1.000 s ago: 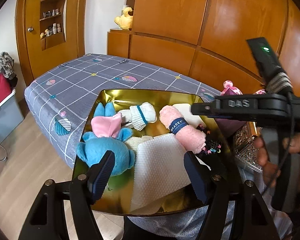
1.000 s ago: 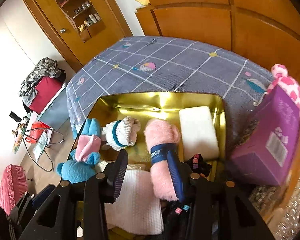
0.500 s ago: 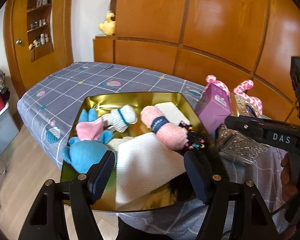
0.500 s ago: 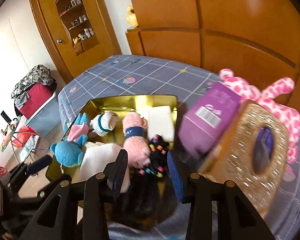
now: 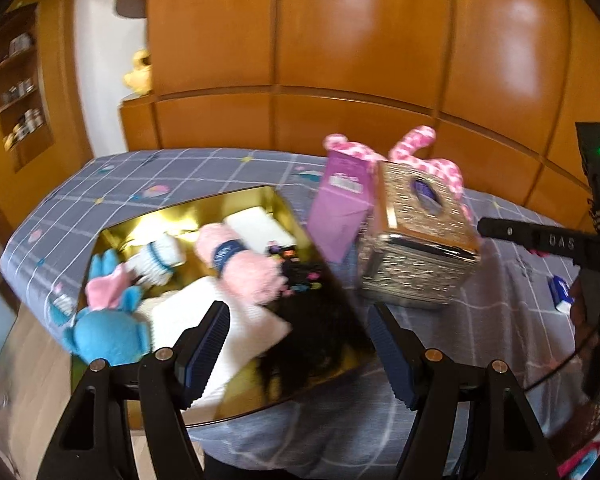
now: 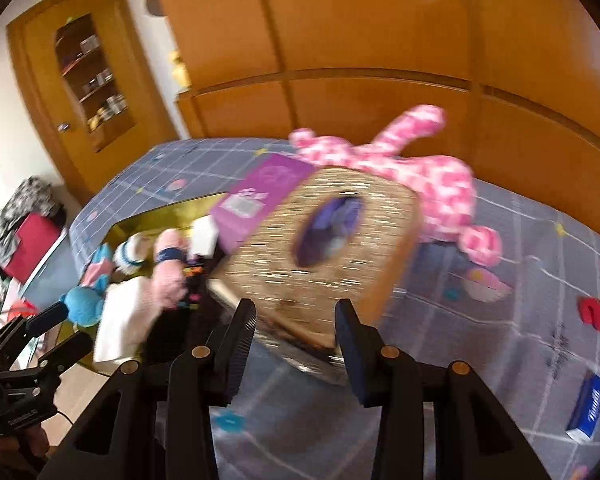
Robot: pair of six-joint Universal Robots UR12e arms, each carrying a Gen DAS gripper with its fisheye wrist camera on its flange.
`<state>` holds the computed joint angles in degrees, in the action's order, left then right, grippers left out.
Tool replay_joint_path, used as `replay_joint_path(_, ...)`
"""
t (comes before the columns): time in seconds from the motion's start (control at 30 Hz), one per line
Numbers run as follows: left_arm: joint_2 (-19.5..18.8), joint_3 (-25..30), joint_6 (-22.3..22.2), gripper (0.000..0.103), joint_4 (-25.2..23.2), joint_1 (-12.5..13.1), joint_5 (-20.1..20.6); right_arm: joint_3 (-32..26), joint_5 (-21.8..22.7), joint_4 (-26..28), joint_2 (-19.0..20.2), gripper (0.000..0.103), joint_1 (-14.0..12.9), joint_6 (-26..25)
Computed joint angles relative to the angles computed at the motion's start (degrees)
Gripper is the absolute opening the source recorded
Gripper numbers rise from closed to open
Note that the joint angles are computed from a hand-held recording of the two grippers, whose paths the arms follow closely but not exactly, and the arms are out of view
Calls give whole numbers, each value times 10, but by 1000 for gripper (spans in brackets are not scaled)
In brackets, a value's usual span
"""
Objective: Organize soft objects
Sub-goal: 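Move the right gripper to the blue Tempo tissue pack on the bed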
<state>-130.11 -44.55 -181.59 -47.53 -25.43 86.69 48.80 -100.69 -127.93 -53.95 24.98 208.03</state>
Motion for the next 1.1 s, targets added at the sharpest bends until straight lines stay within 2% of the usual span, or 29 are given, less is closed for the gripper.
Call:
replay_joint_path(0.17,-14,28,36,72,-19,-10,-26,67,-35,-13,-43,41,-14,41)
replay_joint_path(0.43,-37,73,114,72,-54,-32,-74,163,-108,6,-110,41,-36,118)
replay_joint_path(0.5,-45,88,138,72,-64,-37,-87,188,-123,16,-129,41,-44,148)
replay_joint_path(0.63,-63,122,159,72,-92,-46,-114,238,-139,61,-168,41,-64,249)
replay_joint_path(0.77,-86,166,171,72,-127,-53,-133,279,-124,101,-203,41,-84,339)
replay_joint_path(0.83,-96,187,179,72,-146,-57,-141,294,-107,113,-214,43,-93,366)
replay_joint_path(0.97,-111,214,192,77,-164,-62,-149,301,-68,146,-218,44,-103,378)
replay_joint_path(1.03,-123,237,196,77,-179,-65,-152,313,-36,134,-222,54,-111,377)
replay_joint_path(1.1,-134,257,199,77,-191,-67,-151,310,-29,147,-218,55,-113,376)
